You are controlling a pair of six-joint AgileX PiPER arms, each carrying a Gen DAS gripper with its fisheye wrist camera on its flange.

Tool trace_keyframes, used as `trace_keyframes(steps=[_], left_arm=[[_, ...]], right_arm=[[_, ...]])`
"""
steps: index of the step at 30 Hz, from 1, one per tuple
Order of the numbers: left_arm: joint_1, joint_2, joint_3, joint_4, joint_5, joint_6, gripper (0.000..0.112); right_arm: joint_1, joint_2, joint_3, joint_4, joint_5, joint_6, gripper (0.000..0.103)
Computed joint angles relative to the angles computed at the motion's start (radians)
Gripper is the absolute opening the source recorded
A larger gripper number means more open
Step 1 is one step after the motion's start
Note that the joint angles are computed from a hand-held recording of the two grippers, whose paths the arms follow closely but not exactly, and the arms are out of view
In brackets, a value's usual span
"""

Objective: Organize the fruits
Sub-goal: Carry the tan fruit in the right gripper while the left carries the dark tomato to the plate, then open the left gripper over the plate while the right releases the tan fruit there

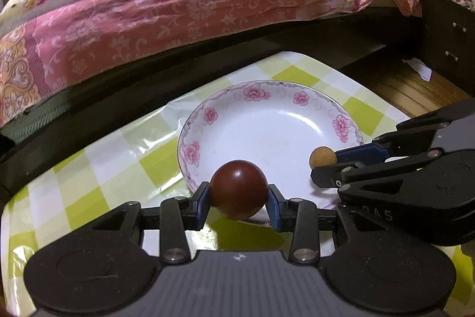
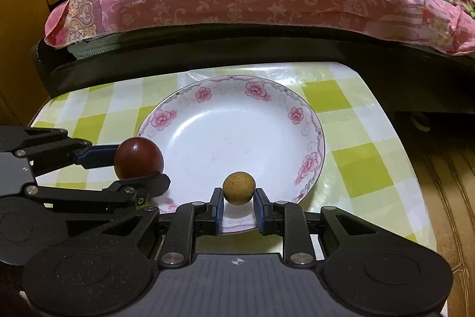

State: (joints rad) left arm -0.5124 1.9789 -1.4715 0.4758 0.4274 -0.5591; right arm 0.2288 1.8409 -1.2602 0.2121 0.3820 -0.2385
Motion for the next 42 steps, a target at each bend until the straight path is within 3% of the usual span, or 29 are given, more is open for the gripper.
trace_keyframes(steps=[13,26,42], left_arm=[[0.017,0.016,-0.024,-0.037,-0.002,0.022,0.058],[0.038,-0.056,0.045,-0.079,-0.014,0.044,0.058],[0.046,-0.179,0.195,-0.037,-0.04,-0.006,0.058]], right_arm=[[-0.029,0.015,-0.004,0.078,-0.034,-0.074,0.027],[-0.036,-0.03,0.035,0.173,-0.075,-0.162,0.032],[-0.007,-0.121,0.13,0.308,-0.023,-0.304,0.032]])
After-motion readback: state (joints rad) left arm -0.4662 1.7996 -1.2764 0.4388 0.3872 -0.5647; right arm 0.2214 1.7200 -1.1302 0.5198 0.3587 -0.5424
